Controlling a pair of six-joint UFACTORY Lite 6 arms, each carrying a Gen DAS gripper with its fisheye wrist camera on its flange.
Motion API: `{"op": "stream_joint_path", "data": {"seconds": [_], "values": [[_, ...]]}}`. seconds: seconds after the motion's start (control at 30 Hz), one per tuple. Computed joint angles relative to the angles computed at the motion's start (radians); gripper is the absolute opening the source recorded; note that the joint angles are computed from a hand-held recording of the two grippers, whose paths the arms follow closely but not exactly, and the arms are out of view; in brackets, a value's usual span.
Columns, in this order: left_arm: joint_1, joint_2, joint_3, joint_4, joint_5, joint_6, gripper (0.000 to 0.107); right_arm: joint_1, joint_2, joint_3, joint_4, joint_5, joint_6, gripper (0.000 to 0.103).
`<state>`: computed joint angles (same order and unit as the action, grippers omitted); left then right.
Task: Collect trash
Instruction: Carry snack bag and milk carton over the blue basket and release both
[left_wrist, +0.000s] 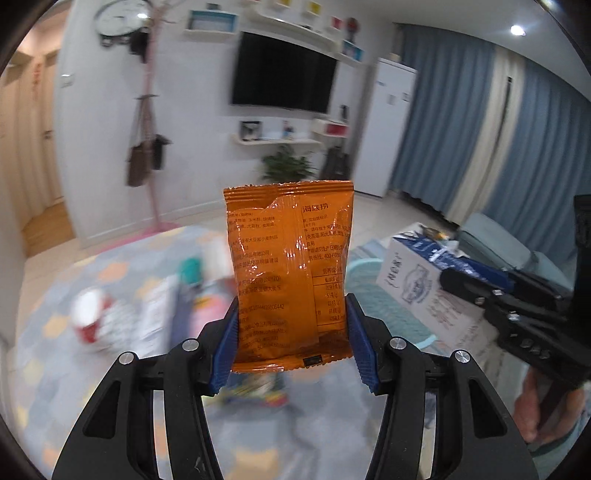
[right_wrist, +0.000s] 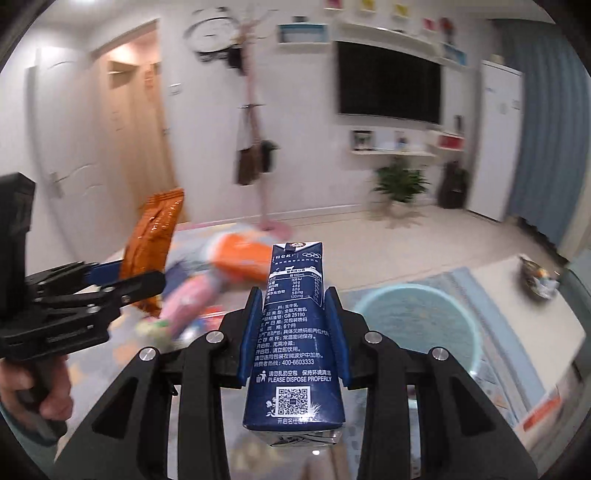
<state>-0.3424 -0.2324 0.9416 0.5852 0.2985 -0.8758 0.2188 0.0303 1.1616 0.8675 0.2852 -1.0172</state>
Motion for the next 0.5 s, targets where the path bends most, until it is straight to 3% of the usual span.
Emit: {"op": "stream_joint_path", "data": {"seconds": [0.2,0.3,0.5], "values": [[-0.075,0.398,0.349,-0.070,-0.026,0.076,0.052,-0.134,0.221,0.175,-0.016,-0.030,0.039,0.031],[-0.128,0.603,0.570,0.035,0.074,0.011,0.052,-0.187,0.355,0.288,-0.066,-0.020,0.124,0.031],[-0.118,0.951,0.953,-0.373,0.144,0.396,0.052,-0.283,0.626,0.523,-0.142,0.074,0.319,0.031]]}}
